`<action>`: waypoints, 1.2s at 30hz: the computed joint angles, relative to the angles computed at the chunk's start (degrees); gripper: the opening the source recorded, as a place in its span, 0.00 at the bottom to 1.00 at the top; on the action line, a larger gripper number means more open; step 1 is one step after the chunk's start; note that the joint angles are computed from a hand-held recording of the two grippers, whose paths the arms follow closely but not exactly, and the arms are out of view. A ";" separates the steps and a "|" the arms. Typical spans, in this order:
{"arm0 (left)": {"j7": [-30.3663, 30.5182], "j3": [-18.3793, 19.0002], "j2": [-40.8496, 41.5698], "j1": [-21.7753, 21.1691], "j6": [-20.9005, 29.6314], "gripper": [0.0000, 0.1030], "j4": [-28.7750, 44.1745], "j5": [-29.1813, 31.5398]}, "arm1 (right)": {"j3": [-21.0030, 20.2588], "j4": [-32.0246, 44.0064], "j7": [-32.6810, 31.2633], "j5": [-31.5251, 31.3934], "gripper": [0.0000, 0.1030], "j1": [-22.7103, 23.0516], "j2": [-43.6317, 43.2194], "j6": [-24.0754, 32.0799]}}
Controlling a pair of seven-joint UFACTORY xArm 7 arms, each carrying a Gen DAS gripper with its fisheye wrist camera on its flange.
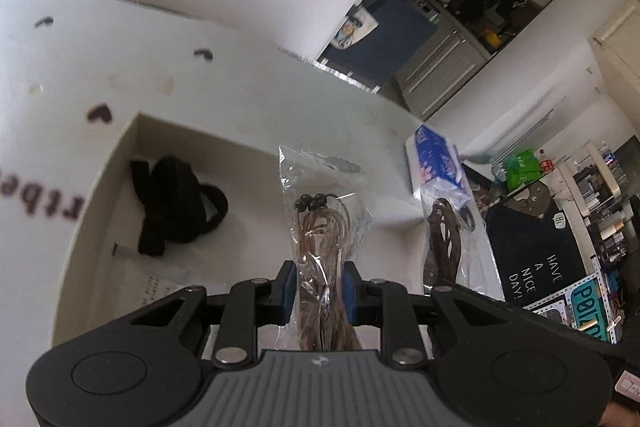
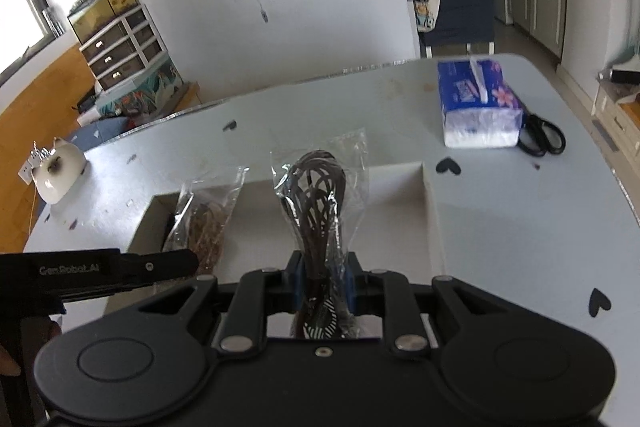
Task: Organize soft objects
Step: 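Lift and carry both held cord bags toward the white tray, then lower both cord bags into the tray and open both grippers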
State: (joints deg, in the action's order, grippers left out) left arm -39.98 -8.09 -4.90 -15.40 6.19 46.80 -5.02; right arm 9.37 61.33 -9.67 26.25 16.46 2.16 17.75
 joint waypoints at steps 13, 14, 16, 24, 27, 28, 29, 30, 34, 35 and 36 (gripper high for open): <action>4.77 0.12 7.66 -0.66 0.54 0.54 4.93 -8.23 | 0.50 3.54 1.87 -2.16 0.48 -1.52 5.28 1.20; 4.65 0.10 7.68 -0.62 0.66 0.54 4.97 -7.54 | 0.64 3.55 1.77 -2.03 0.48 -1.72 5.29 0.98; 4.67 0.18 7.57 -0.59 1.12 0.52 5.07 -5.64 | 1.02 3.47 1.00 -0.90 0.44 -2.21 5.20 0.79; 8.58 -0.11 7.60 -0.96 4.00 0.15 6.68 0.79 | 0.90 4.00 0.93 -4.06 0.11 -1.95 6.34 2.31; 7.73 0.24 8.67 -1.55 6.25 0.15 7.82 5.00 | 0.82 3.89 1.62 -5.43 0.10 -1.87 7.08 1.98; 8.17 0.16 9.08 -1.53 6.79 0.15 8.05 4.85 | 0.95 3.98 1.49 -5.37 0.10 -2.01 7.34 2.06; 7.77 0.34 9.44 -1.63 7.33 0.15 8.17 5.55 | 1.01 3.99 1.42 -5.52 0.10 -2.08 7.55 2.09; 6.82 0.70 9.76 -1.80 7.55 0.15 8.20 6.93 | 0.92 3.89 1.79 -6.27 0.10 -1.93 7.78 1.99; 6.29 1.08 10.07 -1.65 7.24 0.14 7.88 8.58 | 1.41 3.29 1.28 -6.70 0.10 -2.13 8.49 0.50; 6.39 1.10 10.14 -1.64 7.40 0.15 7.99 8.86 | 1.55 3.33 1.16 -6.49 0.10 -2.28 8.60 0.42; 6.11 1.18 10.18 -1.75 7.61 0.15 8.14 9.43 | 1.66 3.47 1.00 -6.37 0.10 -2.42 8.71 0.52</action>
State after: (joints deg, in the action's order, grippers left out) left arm -33.88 -6.91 5.28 -17.14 13.80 54.94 4.41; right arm 11.02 64.79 -8.67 19.88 14.04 10.87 18.28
